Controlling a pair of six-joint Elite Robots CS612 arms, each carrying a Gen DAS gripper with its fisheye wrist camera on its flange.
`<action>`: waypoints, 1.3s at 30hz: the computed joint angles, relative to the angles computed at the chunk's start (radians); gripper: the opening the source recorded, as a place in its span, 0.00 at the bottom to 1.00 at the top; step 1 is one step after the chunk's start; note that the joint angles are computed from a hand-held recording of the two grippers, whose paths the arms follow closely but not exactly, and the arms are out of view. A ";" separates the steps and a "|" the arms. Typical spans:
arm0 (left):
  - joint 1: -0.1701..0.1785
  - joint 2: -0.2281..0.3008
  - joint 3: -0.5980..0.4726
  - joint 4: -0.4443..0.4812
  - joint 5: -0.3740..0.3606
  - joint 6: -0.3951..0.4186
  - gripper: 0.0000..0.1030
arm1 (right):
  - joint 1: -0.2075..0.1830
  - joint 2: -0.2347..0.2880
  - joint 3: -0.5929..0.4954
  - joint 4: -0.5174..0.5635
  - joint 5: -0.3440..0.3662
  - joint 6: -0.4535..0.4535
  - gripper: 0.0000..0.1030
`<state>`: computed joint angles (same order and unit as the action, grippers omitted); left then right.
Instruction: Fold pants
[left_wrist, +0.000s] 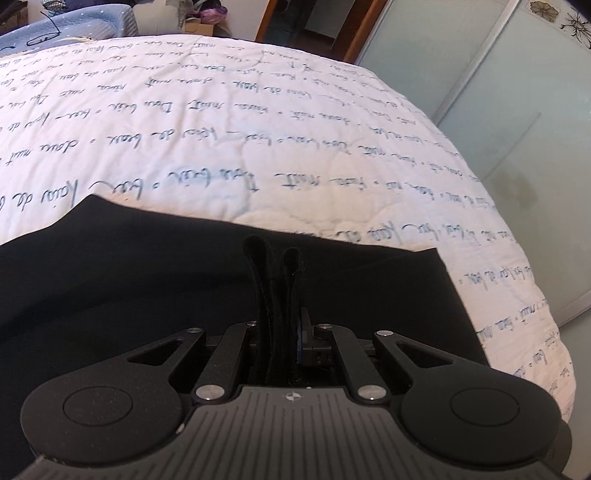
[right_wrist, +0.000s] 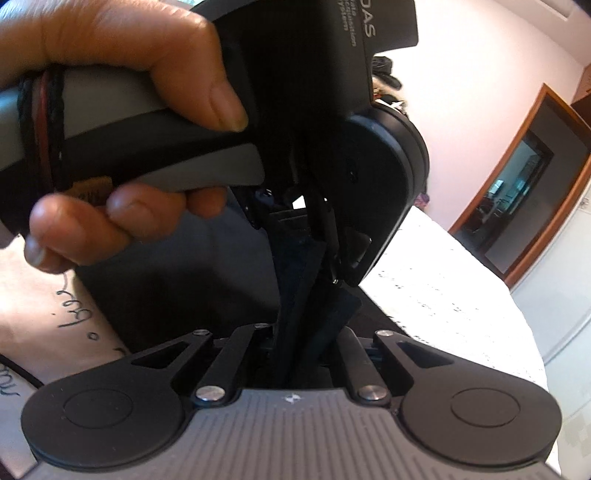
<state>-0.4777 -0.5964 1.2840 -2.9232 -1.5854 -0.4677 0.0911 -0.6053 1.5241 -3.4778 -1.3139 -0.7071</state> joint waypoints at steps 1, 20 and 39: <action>0.002 0.000 0.002 0.002 0.006 -0.008 0.18 | 0.002 0.001 -0.001 0.002 -0.006 -0.003 0.03; -0.015 -0.062 0.081 -0.072 0.206 -0.045 0.77 | -0.122 -0.075 -0.004 0.245 0.319 0.164 0.06; 0.012 -0.084 0.100 -0.077 0.247 -0.174 0.80 | -0.080 0.003 -0.104 0.351 0.279 0.026 0.09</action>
